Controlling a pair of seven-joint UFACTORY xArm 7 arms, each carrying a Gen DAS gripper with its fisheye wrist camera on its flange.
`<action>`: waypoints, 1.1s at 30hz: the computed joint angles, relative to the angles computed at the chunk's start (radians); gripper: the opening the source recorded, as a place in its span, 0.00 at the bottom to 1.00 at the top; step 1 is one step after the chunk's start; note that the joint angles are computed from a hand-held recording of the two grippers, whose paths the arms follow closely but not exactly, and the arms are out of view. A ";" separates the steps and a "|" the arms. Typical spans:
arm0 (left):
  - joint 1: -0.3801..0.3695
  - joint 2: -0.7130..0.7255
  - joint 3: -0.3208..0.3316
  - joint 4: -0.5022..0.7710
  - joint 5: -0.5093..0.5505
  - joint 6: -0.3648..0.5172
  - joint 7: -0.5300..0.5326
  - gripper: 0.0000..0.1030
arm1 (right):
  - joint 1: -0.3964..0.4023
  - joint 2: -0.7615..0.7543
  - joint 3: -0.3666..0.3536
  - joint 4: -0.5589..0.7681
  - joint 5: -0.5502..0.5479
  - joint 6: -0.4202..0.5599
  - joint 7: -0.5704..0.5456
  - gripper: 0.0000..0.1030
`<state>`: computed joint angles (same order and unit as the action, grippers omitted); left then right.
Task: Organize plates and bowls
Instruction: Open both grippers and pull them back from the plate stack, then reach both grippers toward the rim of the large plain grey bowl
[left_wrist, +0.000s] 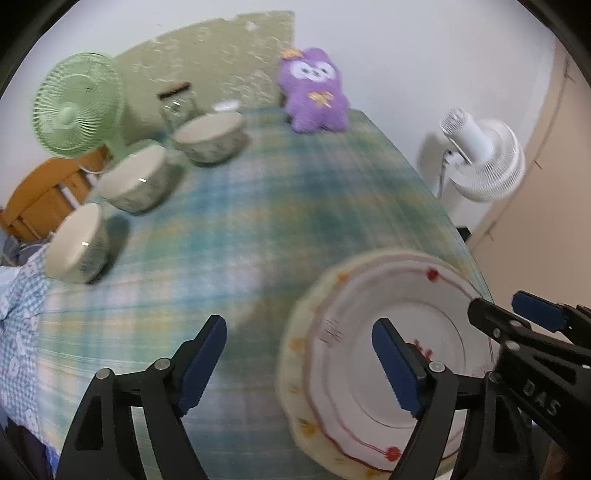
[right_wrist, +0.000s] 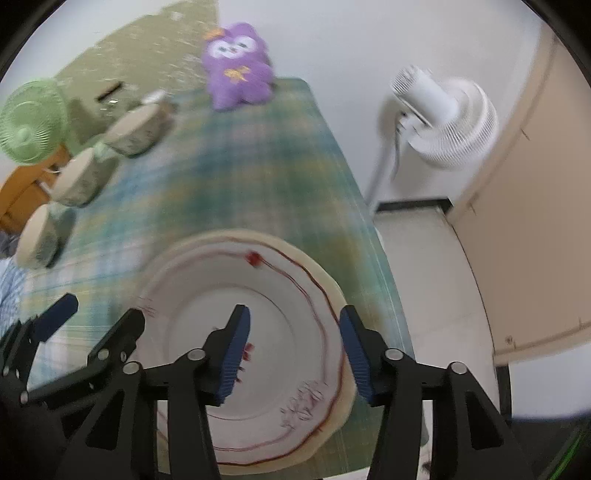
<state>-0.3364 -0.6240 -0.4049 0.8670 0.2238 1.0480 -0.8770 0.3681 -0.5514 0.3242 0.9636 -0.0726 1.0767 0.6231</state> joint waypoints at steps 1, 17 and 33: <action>0.012 -0.014 -0.001 0.005 0.013 0.017 -0.009 0.84 | 0.001 0.012 0.002 0.017 -0.004 -0.011 -0.007 0.58; 0.127 -0.267 0.175 -0.068 -0.007 0.106 0.202 0.90 | 0.081 0.364 0.144 0.440 -0.211 -0.003 0.140 0.84; 0.349 -0.318 0.443 -0.135 -0.049 0.006 0.654 0.88 | 0.513 0.981 0.090 1.167 -0.622 0.285 0.430 0.83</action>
